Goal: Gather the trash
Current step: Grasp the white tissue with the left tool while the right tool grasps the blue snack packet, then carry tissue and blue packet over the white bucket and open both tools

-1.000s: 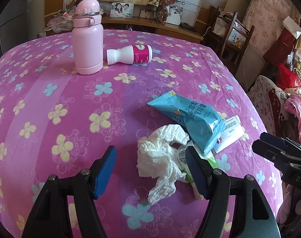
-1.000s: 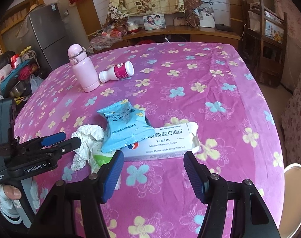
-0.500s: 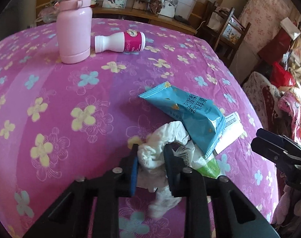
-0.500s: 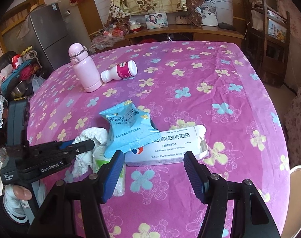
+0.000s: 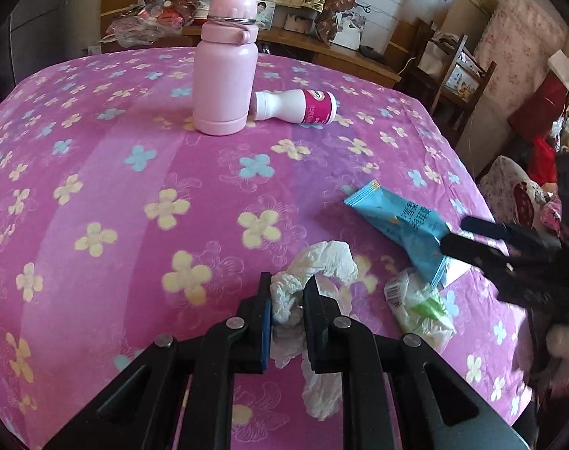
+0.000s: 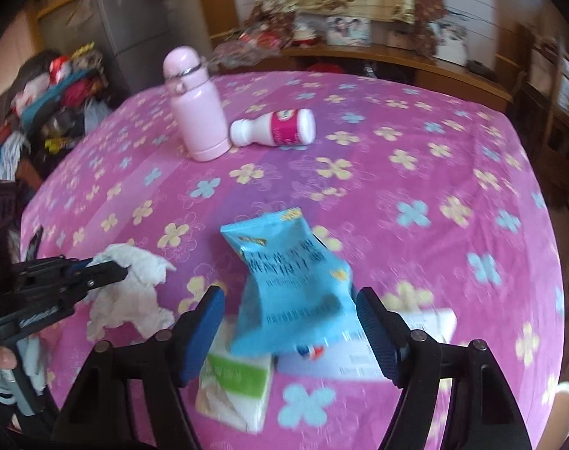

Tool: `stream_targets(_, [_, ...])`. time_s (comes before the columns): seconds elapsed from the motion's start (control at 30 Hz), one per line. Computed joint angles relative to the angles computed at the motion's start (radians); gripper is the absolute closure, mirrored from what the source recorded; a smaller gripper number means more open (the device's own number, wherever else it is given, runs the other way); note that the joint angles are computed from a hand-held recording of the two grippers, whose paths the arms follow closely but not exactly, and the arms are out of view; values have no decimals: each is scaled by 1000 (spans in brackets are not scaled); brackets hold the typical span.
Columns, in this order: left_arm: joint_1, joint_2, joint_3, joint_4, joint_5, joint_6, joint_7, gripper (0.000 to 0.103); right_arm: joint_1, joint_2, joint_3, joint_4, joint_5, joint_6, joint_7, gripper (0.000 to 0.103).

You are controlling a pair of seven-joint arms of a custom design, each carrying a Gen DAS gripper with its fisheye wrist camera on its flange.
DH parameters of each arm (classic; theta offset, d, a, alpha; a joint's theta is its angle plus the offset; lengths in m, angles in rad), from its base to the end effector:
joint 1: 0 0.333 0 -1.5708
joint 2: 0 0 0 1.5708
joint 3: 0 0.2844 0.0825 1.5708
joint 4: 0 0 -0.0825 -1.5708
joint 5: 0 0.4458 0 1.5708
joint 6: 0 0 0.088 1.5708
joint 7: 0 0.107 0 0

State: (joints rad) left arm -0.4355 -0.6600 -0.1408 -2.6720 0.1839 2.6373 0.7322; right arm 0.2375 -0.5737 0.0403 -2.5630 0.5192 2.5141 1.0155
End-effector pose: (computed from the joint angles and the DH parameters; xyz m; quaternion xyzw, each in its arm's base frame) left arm 0.3881 -0.2540 0.4538 -0.7124 0.6247 -0.2898 0.1349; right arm 0.4678 0.1287 0.4612 -0.8138 0.4881 -0.0883 0.3027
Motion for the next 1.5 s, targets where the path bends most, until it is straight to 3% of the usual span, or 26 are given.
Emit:
stream_targets(0.13, [-8,16,5,6,-10,3,10,87,11,104,16,81,-55,-13,-69,24])
stream_targets(0.27, [-1,52,-8,27,0,6,9,87,-10,199,48,145,-143,-35,-36,24])
stream_targets(0.4, [5,89,-19,50,0,-5,3,86,6,233,9,160,-63,-46,-29,25])
stream_targets(0.5, [10,111,-27,65,2,-15,-6,71,9,213,-6,132,1,-6,-35,32])
stream_targets(0.57, [14,119,-32,65,3,-8,-20,61,9,174,-7,97,16,24,-49,39])
stream_targets(0.67, [26,128,-54,67,25,-4,-52,61,18,93,-17,42,50,60,-72,40])
stream_targets(0.7, [30,129,-62,69,38,-6,-61,64,23,68,-22,28,64,61,-78,40])
stream_targets(0.73, [19,130,-51,67,28,-2,-54,82,25,37,-26,10,75,61,-81,40])
stream_targets(0.97, [-8,53,-55,38,24,-7,-70,86,8,-183,-43,-122,101,36,-58,40])
stream_targets(1.23, [-45,19,-89,91,66,-25,-95,86,-68,-428,-48,-270,40,-32,-6,40])
stream_targets(1.5, [-79,144,-142,238,105,-8,-100,86,-213,-638,-91,-375,-29,-139,20,40])
